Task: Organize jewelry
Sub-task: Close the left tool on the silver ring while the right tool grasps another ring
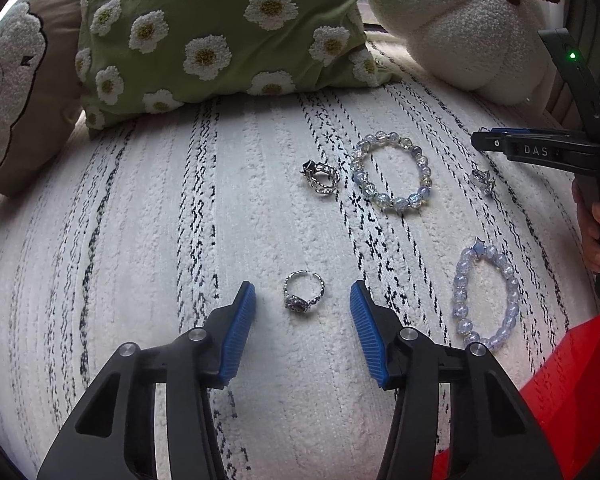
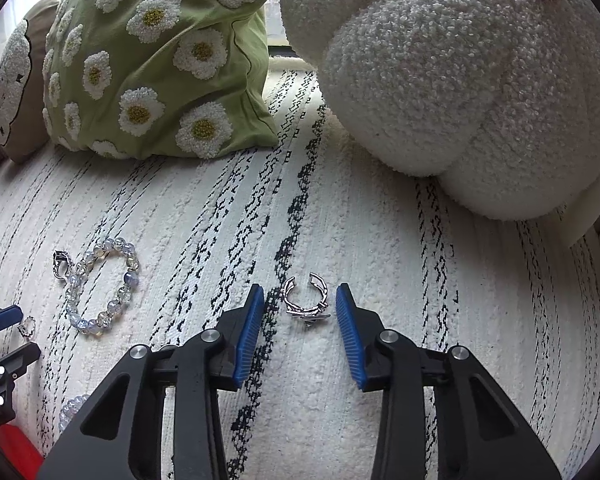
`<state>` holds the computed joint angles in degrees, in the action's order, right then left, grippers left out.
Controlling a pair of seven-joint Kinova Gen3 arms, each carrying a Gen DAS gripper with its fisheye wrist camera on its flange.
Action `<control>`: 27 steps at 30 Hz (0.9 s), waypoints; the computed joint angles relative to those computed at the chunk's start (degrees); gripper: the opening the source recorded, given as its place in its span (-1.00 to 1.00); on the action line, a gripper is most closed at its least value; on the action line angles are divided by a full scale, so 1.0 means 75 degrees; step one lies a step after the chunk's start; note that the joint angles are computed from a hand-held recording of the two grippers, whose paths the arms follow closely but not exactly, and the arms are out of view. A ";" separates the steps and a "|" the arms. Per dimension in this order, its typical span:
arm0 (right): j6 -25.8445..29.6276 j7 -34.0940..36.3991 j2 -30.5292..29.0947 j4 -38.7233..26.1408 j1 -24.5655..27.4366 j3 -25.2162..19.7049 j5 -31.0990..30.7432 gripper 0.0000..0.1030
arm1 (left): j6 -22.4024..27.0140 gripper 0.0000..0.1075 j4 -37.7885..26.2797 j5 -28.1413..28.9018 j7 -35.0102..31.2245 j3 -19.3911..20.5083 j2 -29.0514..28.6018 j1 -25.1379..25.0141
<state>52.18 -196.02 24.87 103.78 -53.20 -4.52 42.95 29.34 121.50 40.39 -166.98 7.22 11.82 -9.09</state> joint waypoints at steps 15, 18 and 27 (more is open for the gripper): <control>0.0163 -0.0073 -0.0011 -0.0042 -0.0004 -0.0029 -0.0044 -0.58 | -0.0060 -0.49 -0.0048 0.0041 0.0083 0.0005 0.0030 0.0001; 0.0108 -0.0118 0.0003 -0.0024 0.0009 -0.0013 -0.0004 -0.58 | -0.0035 -0.50 -0.0081 -0.0019 0.0187 0.0009 0.0036 0.0019; 0.0037 -0.0193 -0.0020 0.0035 0.0019 -0.0007 0.0040 -0.58 | -0.0032 -0.63 -0.0088 0.0059 0.0131 0.0051 0.0044 -0.0019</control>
<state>52.45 -197.47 24.72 104.04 -53.06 -4.57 43.25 29.09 120.84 40.84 -166.00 7.60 12.15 -9.23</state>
